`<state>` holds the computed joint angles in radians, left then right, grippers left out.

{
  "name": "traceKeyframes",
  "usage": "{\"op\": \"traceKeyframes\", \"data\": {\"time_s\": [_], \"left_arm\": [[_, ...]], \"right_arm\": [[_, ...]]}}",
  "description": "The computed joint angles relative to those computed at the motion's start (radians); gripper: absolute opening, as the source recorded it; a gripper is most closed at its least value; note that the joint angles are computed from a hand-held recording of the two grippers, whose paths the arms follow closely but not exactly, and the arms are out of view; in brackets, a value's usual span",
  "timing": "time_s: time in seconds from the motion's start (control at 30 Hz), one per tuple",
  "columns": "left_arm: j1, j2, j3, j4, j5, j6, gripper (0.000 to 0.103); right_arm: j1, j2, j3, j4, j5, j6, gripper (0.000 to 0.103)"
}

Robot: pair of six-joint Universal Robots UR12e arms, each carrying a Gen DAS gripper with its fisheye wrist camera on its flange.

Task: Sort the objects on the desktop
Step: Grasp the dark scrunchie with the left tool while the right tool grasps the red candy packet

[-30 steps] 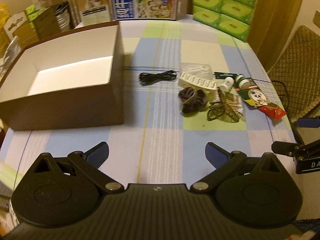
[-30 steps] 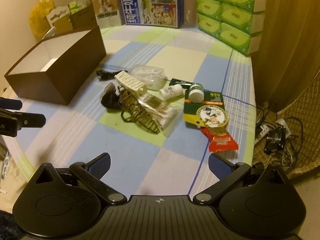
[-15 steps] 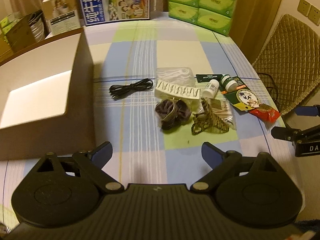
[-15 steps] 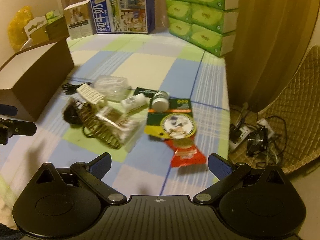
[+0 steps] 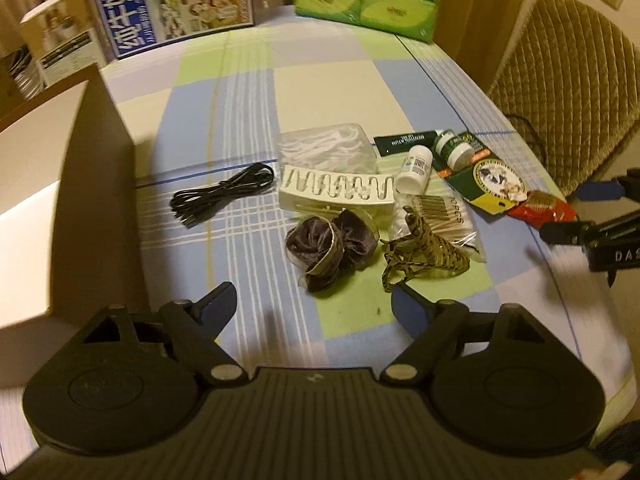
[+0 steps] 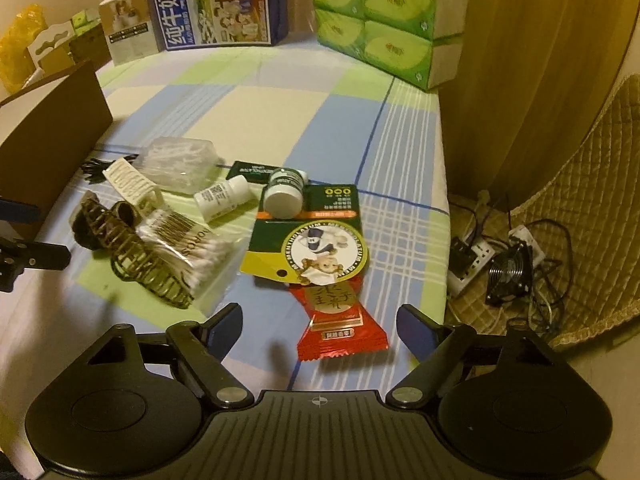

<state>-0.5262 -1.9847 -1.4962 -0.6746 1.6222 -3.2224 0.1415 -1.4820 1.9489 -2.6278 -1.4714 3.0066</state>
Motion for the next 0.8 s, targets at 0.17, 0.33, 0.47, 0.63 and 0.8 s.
{"op": "traceKeyframes", "data": {"time_s": [0.17, 0.33, 0.47, 0.63, 0.8], "left_arm": [[0.007, -0.022, 0.019, -0.004, -0.021, 0.022, 0.069], [0.013, -0.041, 0.032, 0.008, -0.040, 0.051, 0.051], [0.023, -0.048, 0.032, 0.025, -0.085, 0.054, 0.036], [0.027, -0.047, 0.019, 0.060, -0.091, 0.072, 0.019], [0.030, -0.032, -0.003, 0.069, -0.079, 0.058, 0.010]], "right_arm": [[-0.004, 0.011, -0.011, 0.018, -0.003, 0.018, 0.081], [-0.005, 0.016, -0.018, 0.032, -0.007, 0.037, 0.080], [-0.005, 0.017, -0.019, 0.034, -0.010, 0.052, 0.080], [-0.006, 0.015, -0.017, 0.037, -0.013, 0.059, 0.080], [-0.006, 0.014, -0.015, 0.032, -0.009, 0.045, 0.079]]}}
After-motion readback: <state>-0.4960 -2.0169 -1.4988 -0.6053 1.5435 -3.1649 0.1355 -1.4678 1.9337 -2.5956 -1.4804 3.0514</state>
